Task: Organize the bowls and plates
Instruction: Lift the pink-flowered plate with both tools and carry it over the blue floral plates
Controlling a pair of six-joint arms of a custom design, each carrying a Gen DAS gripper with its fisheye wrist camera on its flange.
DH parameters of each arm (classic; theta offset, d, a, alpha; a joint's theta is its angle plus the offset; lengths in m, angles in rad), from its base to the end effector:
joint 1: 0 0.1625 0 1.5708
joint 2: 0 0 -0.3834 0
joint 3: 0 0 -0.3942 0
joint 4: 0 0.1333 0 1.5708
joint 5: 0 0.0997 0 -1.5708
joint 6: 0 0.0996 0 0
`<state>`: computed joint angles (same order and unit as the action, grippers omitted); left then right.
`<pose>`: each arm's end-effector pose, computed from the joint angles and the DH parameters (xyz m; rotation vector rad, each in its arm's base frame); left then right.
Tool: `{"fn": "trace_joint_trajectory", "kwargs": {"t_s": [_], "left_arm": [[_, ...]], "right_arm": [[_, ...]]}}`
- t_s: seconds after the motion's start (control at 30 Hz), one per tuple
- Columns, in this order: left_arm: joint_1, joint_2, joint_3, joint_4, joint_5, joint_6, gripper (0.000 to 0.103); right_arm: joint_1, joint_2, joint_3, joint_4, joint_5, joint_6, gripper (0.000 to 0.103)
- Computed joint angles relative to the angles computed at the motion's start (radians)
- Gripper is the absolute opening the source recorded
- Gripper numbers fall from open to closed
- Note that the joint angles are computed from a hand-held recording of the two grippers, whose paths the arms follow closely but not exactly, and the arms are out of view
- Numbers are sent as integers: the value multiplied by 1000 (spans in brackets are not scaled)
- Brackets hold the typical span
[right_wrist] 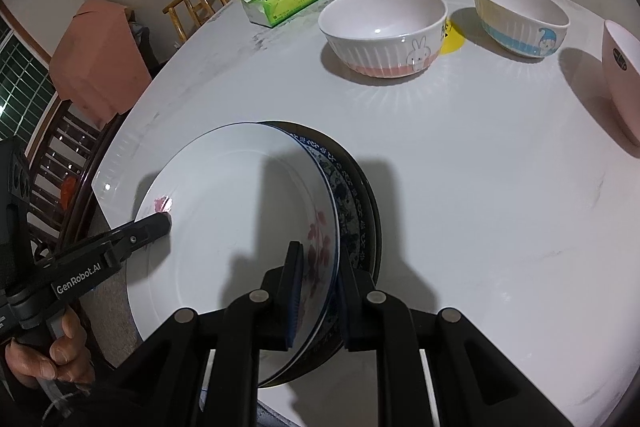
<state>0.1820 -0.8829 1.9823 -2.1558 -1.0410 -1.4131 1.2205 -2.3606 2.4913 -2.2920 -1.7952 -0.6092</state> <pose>-0.4260 -0.2651 -0.0164 0.1478 2.4986 -0.5565 0.0167 -0.2781 0.3559 0.2490 -2.6074 0.5701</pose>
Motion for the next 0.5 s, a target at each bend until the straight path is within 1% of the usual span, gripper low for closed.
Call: {"fn": "trace_joint_trajectory", "kwargs": {"t_s": [0.33, 0.5], "left_arm": [[11, 1, 5, -13, -10, 5, 14], [15, -1, 9, -17, -14, 2, 14]], "right_arm": [[6, 26, 2, -19, -14, 10, 16], [23, 40, 5, -37, -29, 11, 18]]}}
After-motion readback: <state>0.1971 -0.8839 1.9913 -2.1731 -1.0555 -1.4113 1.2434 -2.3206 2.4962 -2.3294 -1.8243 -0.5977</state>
